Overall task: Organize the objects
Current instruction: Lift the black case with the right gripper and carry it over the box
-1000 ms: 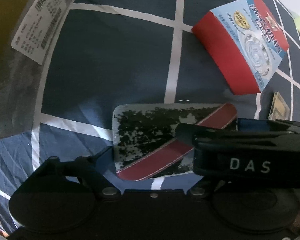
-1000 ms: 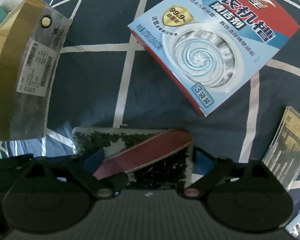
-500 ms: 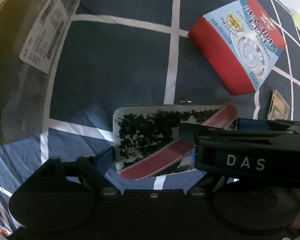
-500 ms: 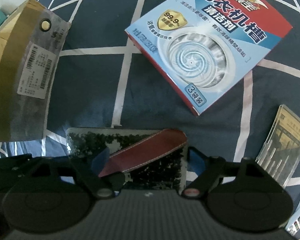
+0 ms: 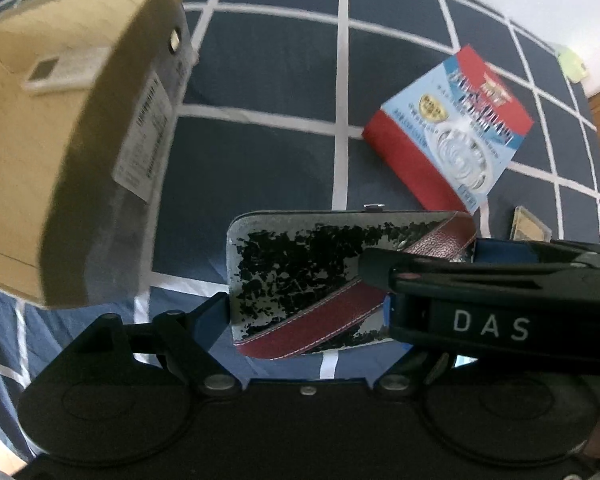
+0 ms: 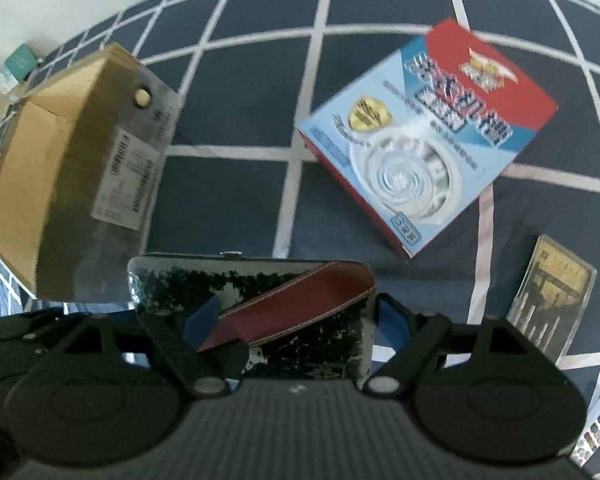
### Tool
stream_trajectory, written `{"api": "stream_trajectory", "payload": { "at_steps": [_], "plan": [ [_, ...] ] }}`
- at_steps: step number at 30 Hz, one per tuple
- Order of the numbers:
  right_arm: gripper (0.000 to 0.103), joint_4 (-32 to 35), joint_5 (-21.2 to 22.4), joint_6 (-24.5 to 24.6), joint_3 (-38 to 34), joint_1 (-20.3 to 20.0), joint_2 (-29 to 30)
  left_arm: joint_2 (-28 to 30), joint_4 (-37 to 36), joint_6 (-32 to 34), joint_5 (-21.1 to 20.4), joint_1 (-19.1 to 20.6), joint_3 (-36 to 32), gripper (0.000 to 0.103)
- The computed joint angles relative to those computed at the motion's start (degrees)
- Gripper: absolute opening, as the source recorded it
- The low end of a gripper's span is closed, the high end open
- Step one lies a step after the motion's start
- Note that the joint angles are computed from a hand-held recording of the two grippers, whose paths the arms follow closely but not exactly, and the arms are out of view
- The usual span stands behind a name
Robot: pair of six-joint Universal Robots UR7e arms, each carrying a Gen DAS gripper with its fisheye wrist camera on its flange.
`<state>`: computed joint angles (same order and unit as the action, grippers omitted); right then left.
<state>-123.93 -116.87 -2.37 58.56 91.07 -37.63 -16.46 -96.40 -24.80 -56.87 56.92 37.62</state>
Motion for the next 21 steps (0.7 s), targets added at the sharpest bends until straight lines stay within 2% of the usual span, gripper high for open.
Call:
{"api": "stream_trajectory", "payload": {
  "at_steps": [10,21],
  "plan": [
    [0.084,-7.22,0.97,-1.05,4.85,2.98,-2.84,-5.68,-4.92,1.52,3.51,-1.77,6.65,0.081],
    [0.084,-11.29,0.1,0.19,4.98,6.82,-1.38,-10.84,-8.63,5.73,5.17,-1.18,10.72,0.081]
  ]
}}
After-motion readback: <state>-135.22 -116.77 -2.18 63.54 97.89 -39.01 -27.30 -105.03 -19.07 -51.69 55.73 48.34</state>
